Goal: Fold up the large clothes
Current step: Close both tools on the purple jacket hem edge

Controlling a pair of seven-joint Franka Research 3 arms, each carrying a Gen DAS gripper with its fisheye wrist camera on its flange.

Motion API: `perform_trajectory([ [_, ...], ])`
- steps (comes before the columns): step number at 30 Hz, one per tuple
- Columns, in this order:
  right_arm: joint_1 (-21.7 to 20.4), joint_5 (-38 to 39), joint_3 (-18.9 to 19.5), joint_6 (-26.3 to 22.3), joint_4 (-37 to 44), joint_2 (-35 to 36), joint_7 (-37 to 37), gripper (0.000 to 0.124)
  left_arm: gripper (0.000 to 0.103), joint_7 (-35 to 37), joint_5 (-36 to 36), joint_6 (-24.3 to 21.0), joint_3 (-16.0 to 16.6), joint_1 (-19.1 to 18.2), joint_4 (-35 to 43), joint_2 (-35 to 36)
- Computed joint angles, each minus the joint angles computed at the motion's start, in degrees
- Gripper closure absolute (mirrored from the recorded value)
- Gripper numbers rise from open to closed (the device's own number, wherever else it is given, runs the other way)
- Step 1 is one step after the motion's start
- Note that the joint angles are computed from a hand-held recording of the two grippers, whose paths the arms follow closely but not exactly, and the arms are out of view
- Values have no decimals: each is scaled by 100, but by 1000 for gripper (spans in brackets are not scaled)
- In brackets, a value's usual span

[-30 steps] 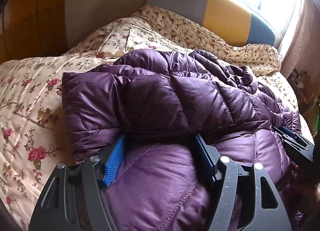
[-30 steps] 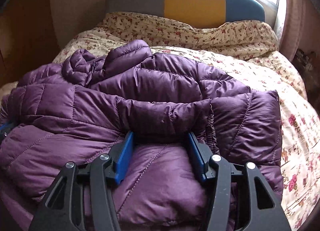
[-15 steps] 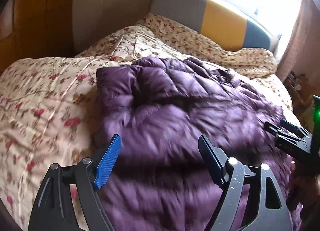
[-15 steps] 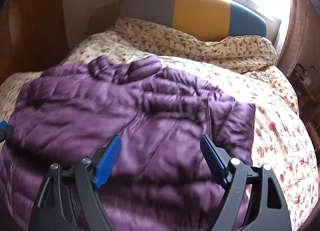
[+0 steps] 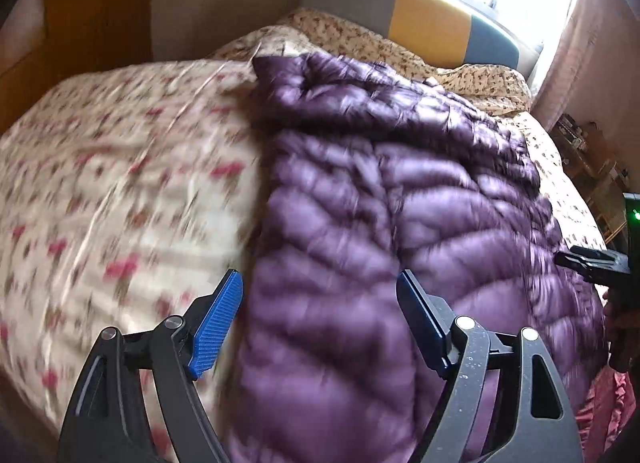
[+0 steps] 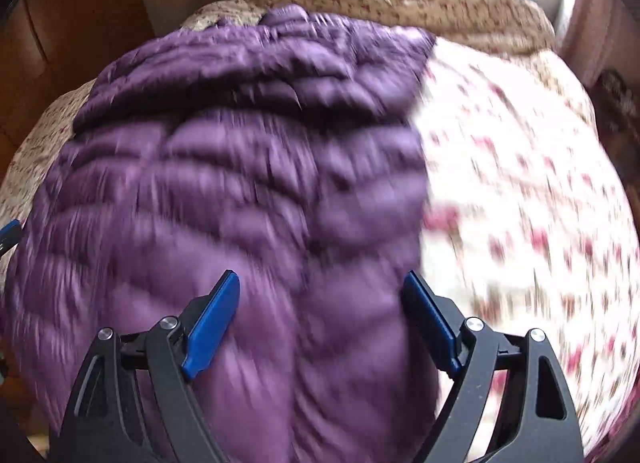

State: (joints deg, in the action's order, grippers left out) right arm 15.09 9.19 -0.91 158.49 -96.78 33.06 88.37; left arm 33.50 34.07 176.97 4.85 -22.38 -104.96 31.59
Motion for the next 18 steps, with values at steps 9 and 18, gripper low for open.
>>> perform_trajectory([
  [9,-691,1364,833,458,-2041,-1284,-1194,43,27,-580,-67,869,699,-679,-1436,-590],
  [18,-709,2702,1089,623,-2485,-1629,-2394,87,55,-298,-846,1370,1347,-1520,-1908,-647],
])
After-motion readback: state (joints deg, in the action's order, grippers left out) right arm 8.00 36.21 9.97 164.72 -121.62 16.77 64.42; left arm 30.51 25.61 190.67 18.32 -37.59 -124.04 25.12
